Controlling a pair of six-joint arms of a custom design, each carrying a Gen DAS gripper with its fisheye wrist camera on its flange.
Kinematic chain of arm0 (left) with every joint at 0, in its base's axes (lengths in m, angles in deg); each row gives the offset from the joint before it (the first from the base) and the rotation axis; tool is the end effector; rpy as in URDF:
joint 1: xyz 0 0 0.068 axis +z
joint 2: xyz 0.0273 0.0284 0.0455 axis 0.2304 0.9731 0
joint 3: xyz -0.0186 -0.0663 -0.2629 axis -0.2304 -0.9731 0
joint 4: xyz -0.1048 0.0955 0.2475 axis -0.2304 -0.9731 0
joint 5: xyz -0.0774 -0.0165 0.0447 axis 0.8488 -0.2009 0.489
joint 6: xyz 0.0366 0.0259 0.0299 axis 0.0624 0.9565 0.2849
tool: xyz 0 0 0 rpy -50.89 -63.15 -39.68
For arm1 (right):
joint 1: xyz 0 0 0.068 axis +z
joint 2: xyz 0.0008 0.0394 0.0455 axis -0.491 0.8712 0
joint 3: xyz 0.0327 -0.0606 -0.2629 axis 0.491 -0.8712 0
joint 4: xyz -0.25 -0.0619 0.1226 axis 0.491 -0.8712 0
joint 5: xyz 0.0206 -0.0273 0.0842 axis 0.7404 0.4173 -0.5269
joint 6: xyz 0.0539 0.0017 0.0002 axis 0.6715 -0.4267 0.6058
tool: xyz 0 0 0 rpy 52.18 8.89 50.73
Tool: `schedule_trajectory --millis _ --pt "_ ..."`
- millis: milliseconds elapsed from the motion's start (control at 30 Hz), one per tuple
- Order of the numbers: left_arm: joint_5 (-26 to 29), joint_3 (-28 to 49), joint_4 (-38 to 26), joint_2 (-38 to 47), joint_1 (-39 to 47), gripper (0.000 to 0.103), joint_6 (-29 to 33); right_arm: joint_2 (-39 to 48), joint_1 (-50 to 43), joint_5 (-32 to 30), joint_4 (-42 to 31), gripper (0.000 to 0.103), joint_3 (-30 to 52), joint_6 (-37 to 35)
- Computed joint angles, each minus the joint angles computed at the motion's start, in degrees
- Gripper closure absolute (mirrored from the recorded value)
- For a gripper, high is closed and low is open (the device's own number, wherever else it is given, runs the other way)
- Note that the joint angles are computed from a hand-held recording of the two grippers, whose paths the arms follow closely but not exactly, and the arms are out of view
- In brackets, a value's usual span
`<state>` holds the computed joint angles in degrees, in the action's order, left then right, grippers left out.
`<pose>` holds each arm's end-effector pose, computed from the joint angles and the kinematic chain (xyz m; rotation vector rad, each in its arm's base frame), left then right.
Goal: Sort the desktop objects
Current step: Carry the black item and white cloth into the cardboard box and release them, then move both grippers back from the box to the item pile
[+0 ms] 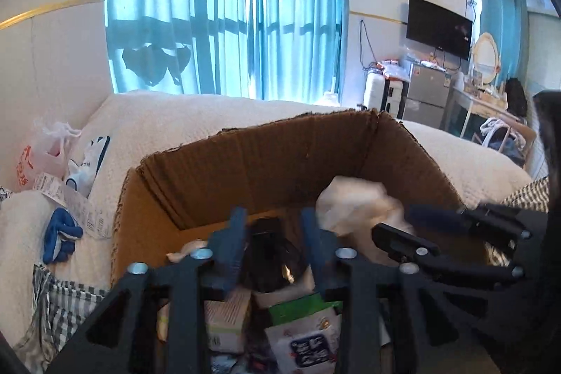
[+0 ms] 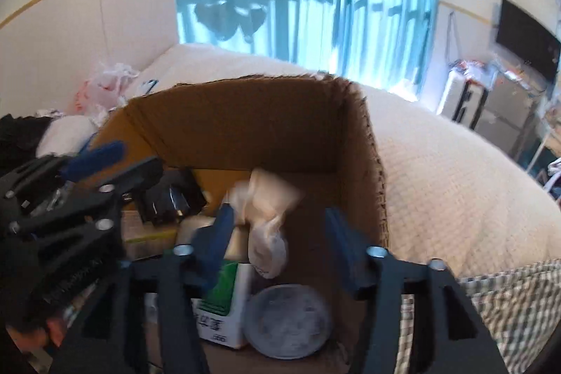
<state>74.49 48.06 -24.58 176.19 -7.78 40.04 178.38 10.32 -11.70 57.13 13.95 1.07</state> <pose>0.3425 -0.1345 0.2604 0.4718 2.1124 -0.2578 0.2845 0.2113 0.2464 0.0820 2.2579 -0.0518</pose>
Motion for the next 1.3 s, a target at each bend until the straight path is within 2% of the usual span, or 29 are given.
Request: schedule_trajectory --millis 33,67,100,133,233,300,400,500,567,633,700,767,967,1033,1200,1300 --pt "0.21 0.01 -0.23 -0.09 0.57 0.042 -0.54 -0.73 -0.19 -1.06 0.2 0.046 -0.36 0.24" --pt "1.16 0.16 -0.94 -0.36 1.45 0.034 -1.55 -3.11 -0.17 -2.61 0.63 0.046 -2.25 1.56" --pt "1.98 0.15 -1.65 -0.75 2.26 0.018 -2.65 -3.89 -0.07 -2.81 0.51 0.045 -2.69 2.09" --pt "3.64 -0.38 -2.41 -1.94 3.43 0.011 -4.27 -4.93 0.74 -2.01 -0.82 0.041 -2.89 3.0" --pt "5.54 -1.56 -4.9 -5.28 5.12 0.011 -5.05 -8.92 4.16 0.88 -5.51 0.04 -3.52 5.79" --pt "3.83 -2.69 -7.69 -8.76 5.05 0.01 -3.68 -11.22 6.76 3.8 -10.13 0.04 -3.0 8.52" --pt "1.31 -4.12 -12.11 -14.29 3.96 0.002 -1.31 -15.01 9.41 5.71 -15.36 0.04 -2.07 10.85" --pt "-1.91 -4.98 -16.07 -19.41 2.0 0.0 0.93 -18.13 14.07 11.05 -25.27 0.039 1.1 16.3" --pt "-5.79 -5.06 -19.33 -22.88 -0.55 0.0 2.21 -19.41 17.09 13.79 -31.4 0.03 3.24 19.85" --pt "-9.51 -5.88 -21.51 -26.26 -3.49 0.0 3.05 -20.39 20.26 16.02 -36.95 0.026 5.2 23.66" --pt "-12.72 -6.09 -24.18 -28.92 -7.16 0.0 3.67 -21.45 23.44 17.59 -42.0 0.026 6.51 27.63" --pt "-13.38 -6.25 -26.14 -30.5 -9.37 0.0 4.05 -22.04 27.3 19.9 -47.27 0.022 7.68 32.49" --pt "-17.37 -9.83 -31.15 -35.33 -18.75 0.0 0.64 -21.9 34.4 19.86 -58.0 0.022 6.79 43.83" --pt "-19.39 -12.09 -31.75 -35.97 -22.09 0.0 -1.59 -21.61 36.2 19.09 -59.35 0.022 4.41 47.12" --pt "-22.82 -17.21 -31.24 -34.37 -27.45 0.0 -8.57 -21.3 37.29 14.84 -57.38 0.022 -1.82 47.86" --pt "-24.65 -21.04 -28.19 -33.24 -29.07 0.0 -13.66 -21.92 36.58 13.21 -52.96 0.022 -6.88 46.79"
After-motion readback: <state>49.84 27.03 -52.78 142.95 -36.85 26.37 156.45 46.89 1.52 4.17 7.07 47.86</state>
